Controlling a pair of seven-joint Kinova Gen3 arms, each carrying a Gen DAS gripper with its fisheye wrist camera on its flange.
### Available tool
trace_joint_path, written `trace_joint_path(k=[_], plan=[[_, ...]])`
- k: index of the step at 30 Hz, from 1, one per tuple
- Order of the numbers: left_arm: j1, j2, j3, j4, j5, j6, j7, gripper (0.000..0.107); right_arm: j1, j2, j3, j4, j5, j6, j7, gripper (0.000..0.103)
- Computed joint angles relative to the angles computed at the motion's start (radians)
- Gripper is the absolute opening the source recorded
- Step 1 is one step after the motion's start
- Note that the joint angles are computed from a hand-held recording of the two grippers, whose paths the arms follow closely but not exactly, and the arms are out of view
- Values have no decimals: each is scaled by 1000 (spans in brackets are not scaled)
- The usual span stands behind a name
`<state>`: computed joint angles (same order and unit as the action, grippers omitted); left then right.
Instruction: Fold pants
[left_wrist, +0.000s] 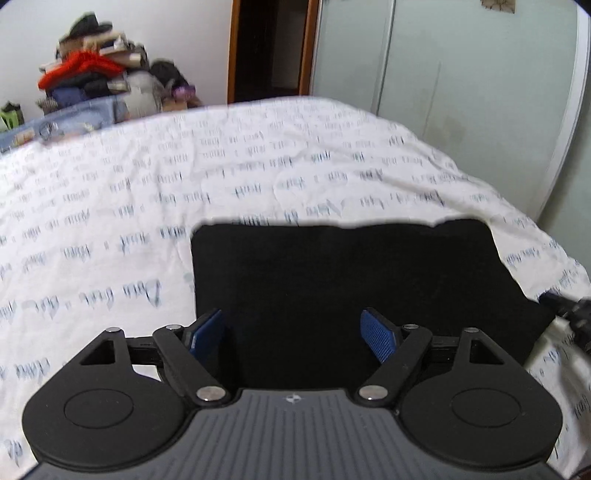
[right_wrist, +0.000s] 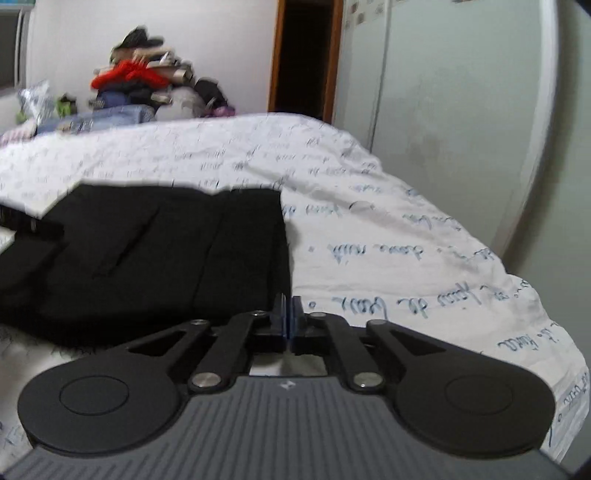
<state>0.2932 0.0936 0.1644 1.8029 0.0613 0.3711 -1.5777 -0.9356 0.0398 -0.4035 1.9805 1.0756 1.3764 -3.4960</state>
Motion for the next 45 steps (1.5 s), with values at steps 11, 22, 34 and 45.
trace_joint_path(k=[11, 22, 34, 45], plan=[[145, 227, -119, -283, -277, 145, 245, 81, 436, 34, -133, -132, 66, -387, 362, 10], [74, 78, -52, -94, -255, 81, 285, 81, 167, -14, 88, -104, 47, -350, 321, 18], [155, 69, -69, -59, -451, 90, 451, 82, 68, -17, 35, -84, 43, -156, 251, 34], [139, 35, -56, -36, -480, 120, 495, 82, 33, 2, 18, -83, 17, -85, 203, 42]])
